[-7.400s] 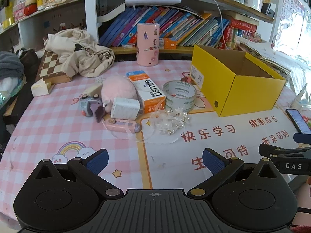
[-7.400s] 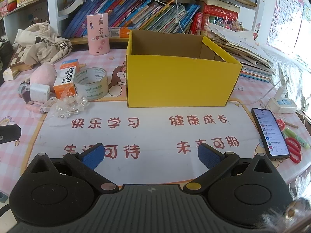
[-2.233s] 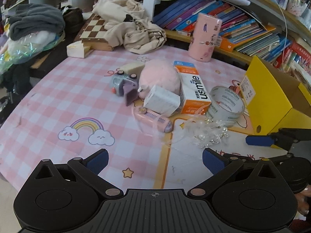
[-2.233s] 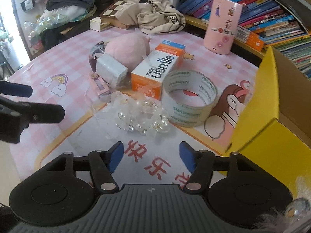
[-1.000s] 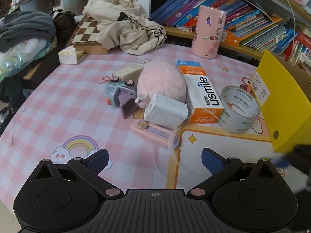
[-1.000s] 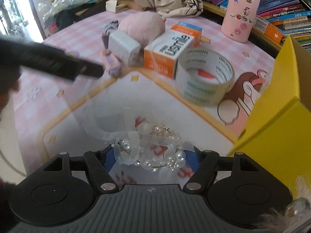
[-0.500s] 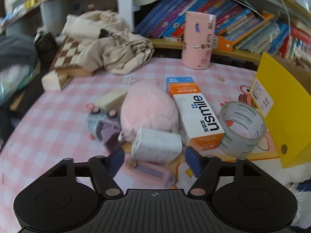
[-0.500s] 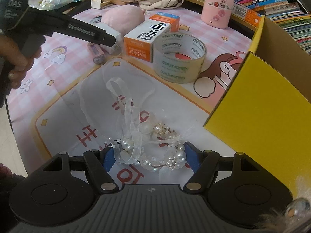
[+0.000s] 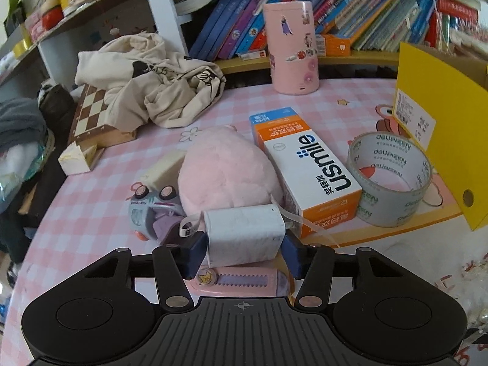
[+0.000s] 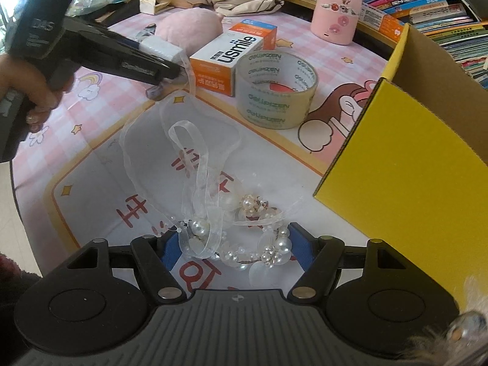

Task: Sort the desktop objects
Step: 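Grasp the pearl hair accessory with the right tool while the left tool grasps the white charger, then carry the pearl accessory and white charger with both tools over the yellow box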

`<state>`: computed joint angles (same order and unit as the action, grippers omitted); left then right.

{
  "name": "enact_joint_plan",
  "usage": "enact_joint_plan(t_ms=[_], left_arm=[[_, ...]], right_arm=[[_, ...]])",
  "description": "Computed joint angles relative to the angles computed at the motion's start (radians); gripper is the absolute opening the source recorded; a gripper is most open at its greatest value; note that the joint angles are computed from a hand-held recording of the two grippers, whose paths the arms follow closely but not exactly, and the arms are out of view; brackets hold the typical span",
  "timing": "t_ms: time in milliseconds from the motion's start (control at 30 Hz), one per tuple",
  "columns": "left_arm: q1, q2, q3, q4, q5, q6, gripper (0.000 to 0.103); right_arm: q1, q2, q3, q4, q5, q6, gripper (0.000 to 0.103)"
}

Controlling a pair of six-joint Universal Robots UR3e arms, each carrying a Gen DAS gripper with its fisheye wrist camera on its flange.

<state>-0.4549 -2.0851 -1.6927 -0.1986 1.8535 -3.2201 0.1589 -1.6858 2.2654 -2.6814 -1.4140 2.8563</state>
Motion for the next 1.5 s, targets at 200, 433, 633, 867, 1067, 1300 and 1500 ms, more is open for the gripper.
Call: enact_joint_plan(t_ms=[200,433,633,867,1067,1300,1500], left_arm=[[0.025,0.098,-0.101,0.028,-0.06,-0.027,0.052],[0.055,0.215,-0.209,0.058,-0.148,-0.06,0.052],[0.087,0.297,-0.304,0.114,-0.224,-0.054,0.052],[0.14,0.376,-0.39,0.161,-0.311,-0.028,0.052],[0.169,0.433,-0.436,0.155,-0.414,0.028,0.052],[0.174,0.46,-0.456,0.13,-0.552,0.097,0.052],[0.153,0.441,-0.437,0.127,-0.615,0.148,0.052]], right_arm=[[0.011,-0.013,-0.003,0.005,-0.033,0.052,0.068],[0.029,-0.046,-0.011,0.007,-0.06,0.131,0.068],[0.065,-0.091,-0.02,0.034,-0.105,0.221,0.068],[0.136,-0.153,-0.025,0.07,-0.2,0.332,0.068],[0.201,-0.218,-0.03,0.137,-0.303,0.462,0.068],[0.295,-0.294,-0.026,0.243,-0.438,0.629,0.068],[0.353,-0.348,-0.002,0.315,-0.507,0.758,0.068]])
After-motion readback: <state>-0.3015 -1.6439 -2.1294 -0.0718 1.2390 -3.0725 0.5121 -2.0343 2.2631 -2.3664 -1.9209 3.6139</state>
